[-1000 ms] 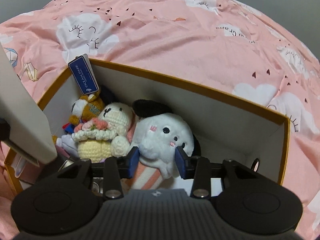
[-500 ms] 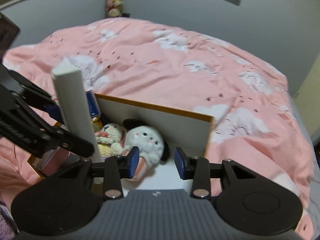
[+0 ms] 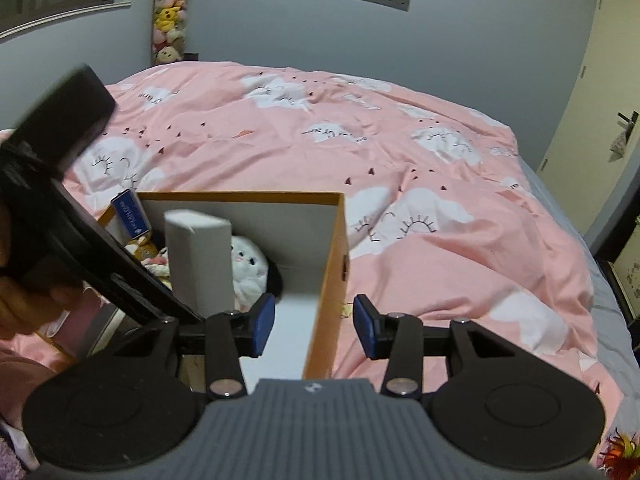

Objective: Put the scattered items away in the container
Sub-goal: 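Open the right tool to drop the plush in the box while the left lowers the glasses case, then lower the glasses case upright beside the plush and open the left tool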

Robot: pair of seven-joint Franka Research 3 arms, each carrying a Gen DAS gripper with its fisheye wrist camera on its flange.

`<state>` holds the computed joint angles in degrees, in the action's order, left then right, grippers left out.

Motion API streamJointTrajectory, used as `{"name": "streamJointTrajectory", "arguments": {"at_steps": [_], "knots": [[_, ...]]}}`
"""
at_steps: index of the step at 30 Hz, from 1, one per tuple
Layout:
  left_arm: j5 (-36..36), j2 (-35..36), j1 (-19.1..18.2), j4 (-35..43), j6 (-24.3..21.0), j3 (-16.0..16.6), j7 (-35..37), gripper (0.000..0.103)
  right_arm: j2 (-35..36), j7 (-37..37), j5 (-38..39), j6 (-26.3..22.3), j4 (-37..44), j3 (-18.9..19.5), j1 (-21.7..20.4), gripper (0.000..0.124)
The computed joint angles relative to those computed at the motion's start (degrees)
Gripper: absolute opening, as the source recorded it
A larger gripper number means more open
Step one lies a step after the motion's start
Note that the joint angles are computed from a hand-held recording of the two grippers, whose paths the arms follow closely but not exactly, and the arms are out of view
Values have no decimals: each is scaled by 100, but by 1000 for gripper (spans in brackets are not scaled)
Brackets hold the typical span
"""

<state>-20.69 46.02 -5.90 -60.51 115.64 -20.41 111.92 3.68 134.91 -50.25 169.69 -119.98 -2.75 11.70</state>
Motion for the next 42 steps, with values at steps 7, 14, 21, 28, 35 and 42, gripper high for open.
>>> {"name": "streamJointTrajectory", "arguments": {"at_steps": [7, 14, 21, 28, 35, 42], "knots": [[163, 569, -239, 807, -340, 64, -444, 70, 67, 205, -73, 0, -7, -68, 9, 47], [253, 852, -331, 1174, -447, 77, -684, 69, 126, 596, -614, -277, 62, -85, 52, 48], [375, 1197, -396, 1595, -763, 146, -996, 69, 139, 613, -578, -313, 23, -65, 33, 52], [422, 1010, -278, 1257, -667, 146, -992, 71, 123, 617, -570, -330, 10, -58, 39, 52], [406, 903, -165, 1155, -793, 159, -912, 61, 119, 676, -623, -315, 2, -58, 32, 53], [-89, 1224, 58, 1497, -1060, -52, -1245, 42, 122, 821, -739, -349, 19, -71, 21, 53]]}}
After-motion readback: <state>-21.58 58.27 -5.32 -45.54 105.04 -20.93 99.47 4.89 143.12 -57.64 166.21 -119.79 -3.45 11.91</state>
